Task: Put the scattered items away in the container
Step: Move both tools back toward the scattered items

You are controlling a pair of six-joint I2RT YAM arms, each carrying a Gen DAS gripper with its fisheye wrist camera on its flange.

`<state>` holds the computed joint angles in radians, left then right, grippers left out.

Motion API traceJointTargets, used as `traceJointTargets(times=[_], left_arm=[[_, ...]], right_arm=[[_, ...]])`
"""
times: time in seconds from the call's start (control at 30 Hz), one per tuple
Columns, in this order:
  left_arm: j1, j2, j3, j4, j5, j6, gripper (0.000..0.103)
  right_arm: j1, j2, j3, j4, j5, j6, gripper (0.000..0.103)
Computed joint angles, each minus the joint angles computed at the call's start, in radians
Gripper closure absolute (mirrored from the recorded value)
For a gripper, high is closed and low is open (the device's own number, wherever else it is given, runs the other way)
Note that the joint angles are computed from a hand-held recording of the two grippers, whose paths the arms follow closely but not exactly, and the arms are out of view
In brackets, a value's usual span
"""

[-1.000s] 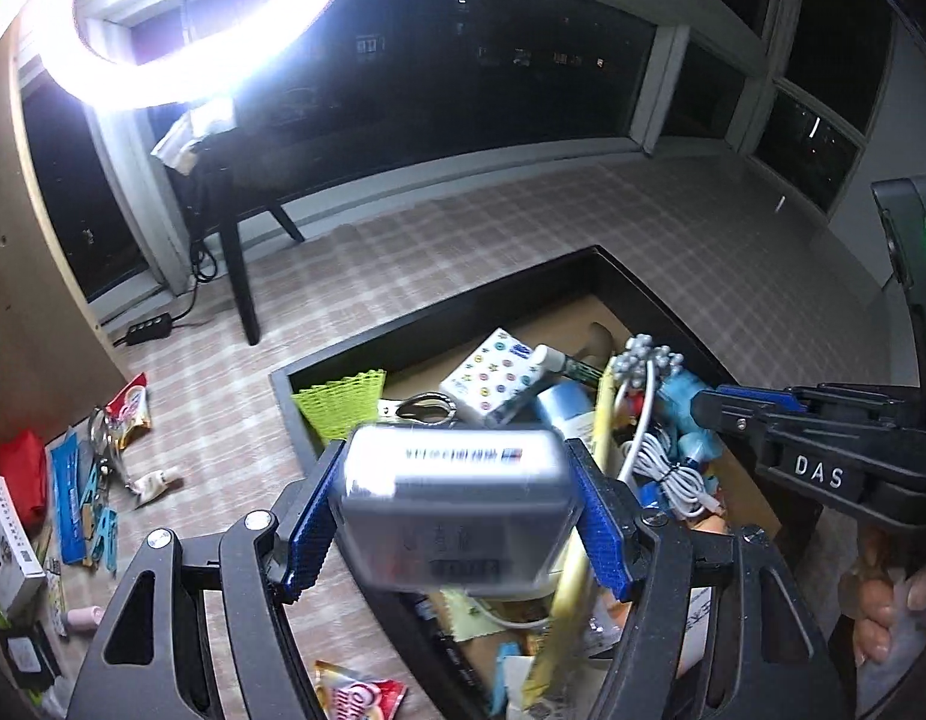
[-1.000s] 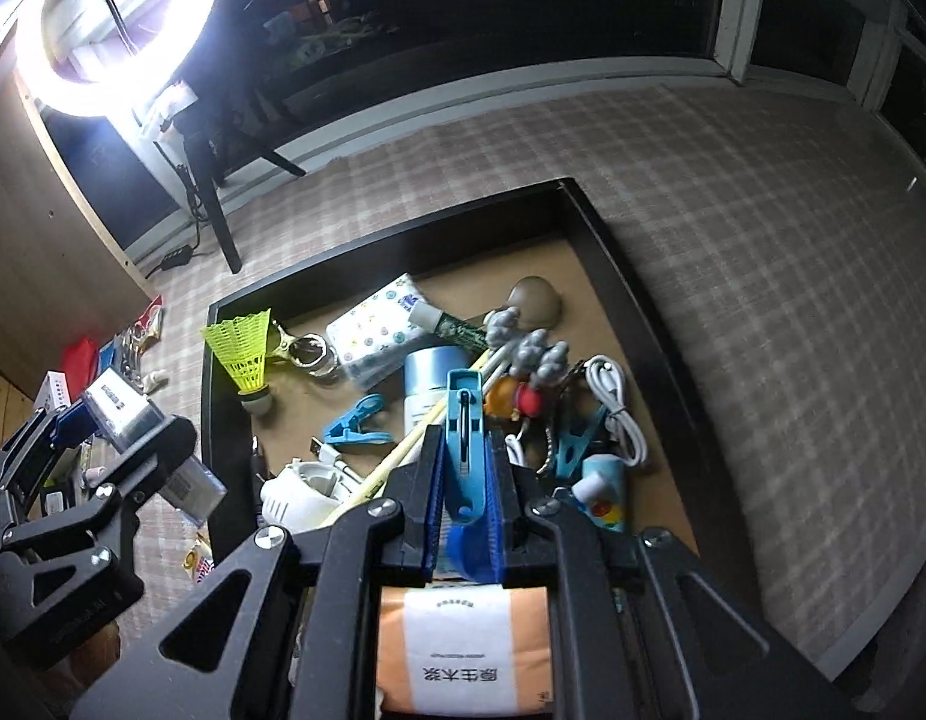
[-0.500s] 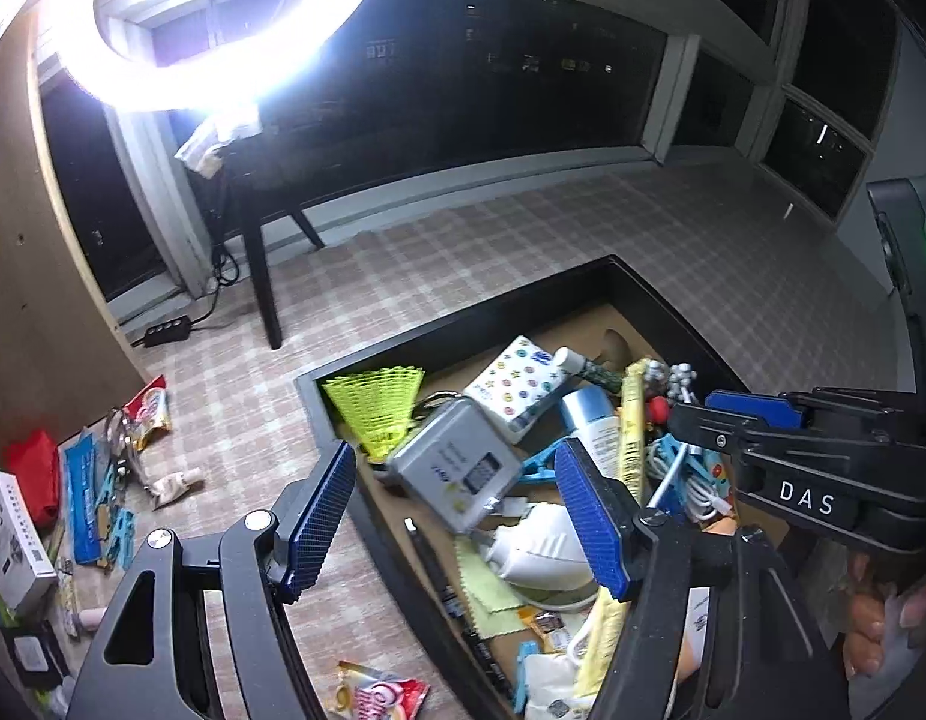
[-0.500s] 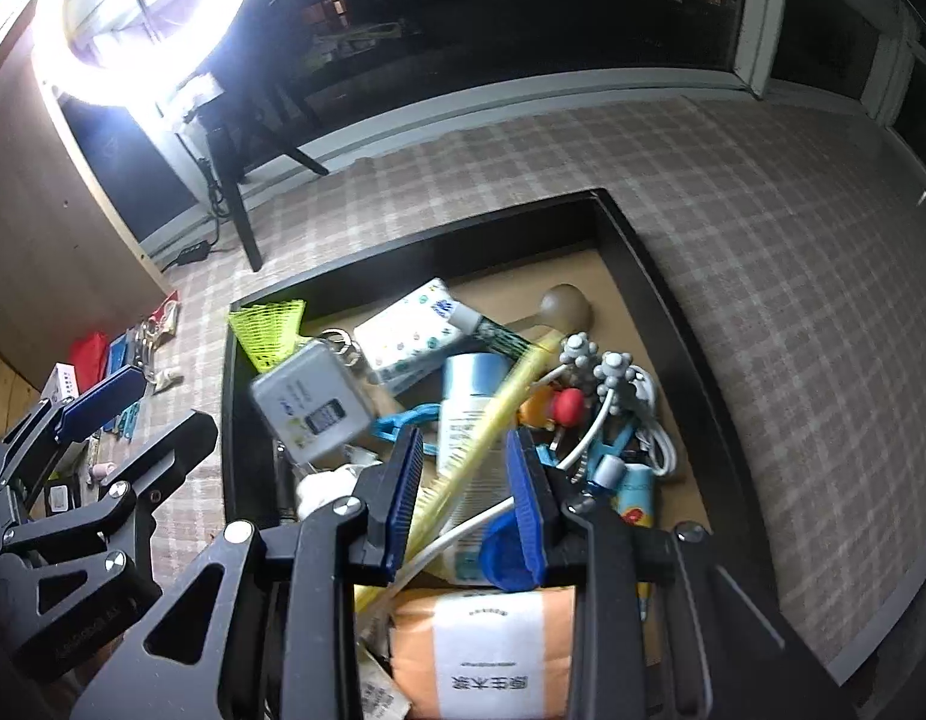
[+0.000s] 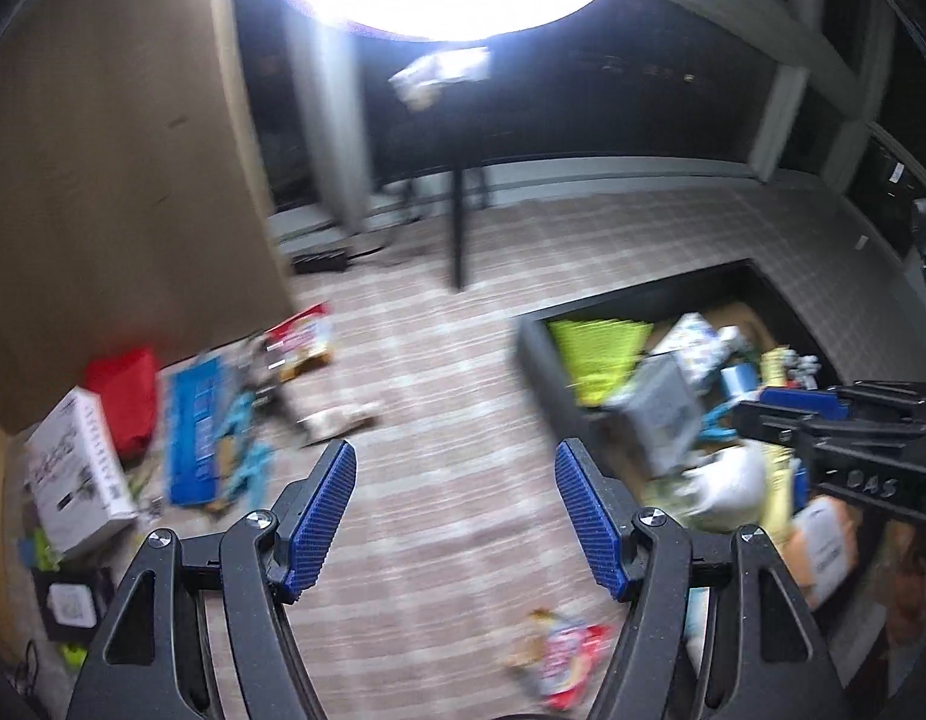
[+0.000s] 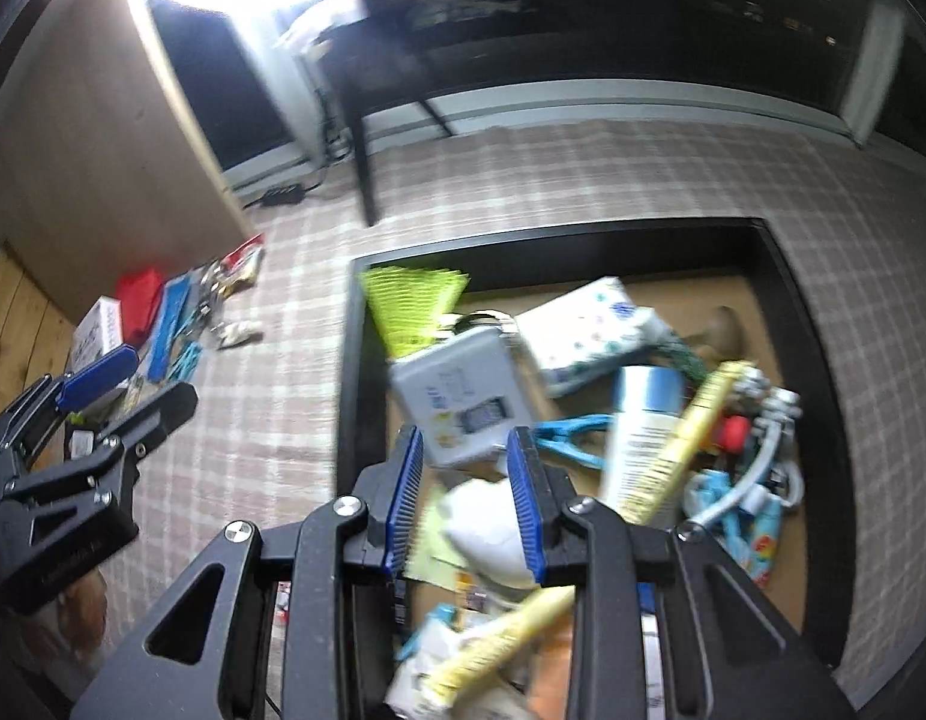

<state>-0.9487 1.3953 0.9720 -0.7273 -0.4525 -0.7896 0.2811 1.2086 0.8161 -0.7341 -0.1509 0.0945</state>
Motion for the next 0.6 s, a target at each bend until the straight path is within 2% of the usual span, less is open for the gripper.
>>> traceJointTargets(times=[0.23,0.43,0.6], left_arm=[[0.163,-0.243,-0.248,-0.055,0.027,-0.001,0.037],[0.306,-0.437,-0.432,-0.099,0.109,-0.014,0.037],[0.416,-0.501,-0.509,-0.093,0.191,-0.037,0.036]], right_arm=[[0.190,0.131,0.079,0.045,0.032,0.054,0.074],[0.319,0.275,0.166,0.091,0.039,0.066,0.074],[0.421,0.432,0.276,0.124,0.056,0.026,0.070]])
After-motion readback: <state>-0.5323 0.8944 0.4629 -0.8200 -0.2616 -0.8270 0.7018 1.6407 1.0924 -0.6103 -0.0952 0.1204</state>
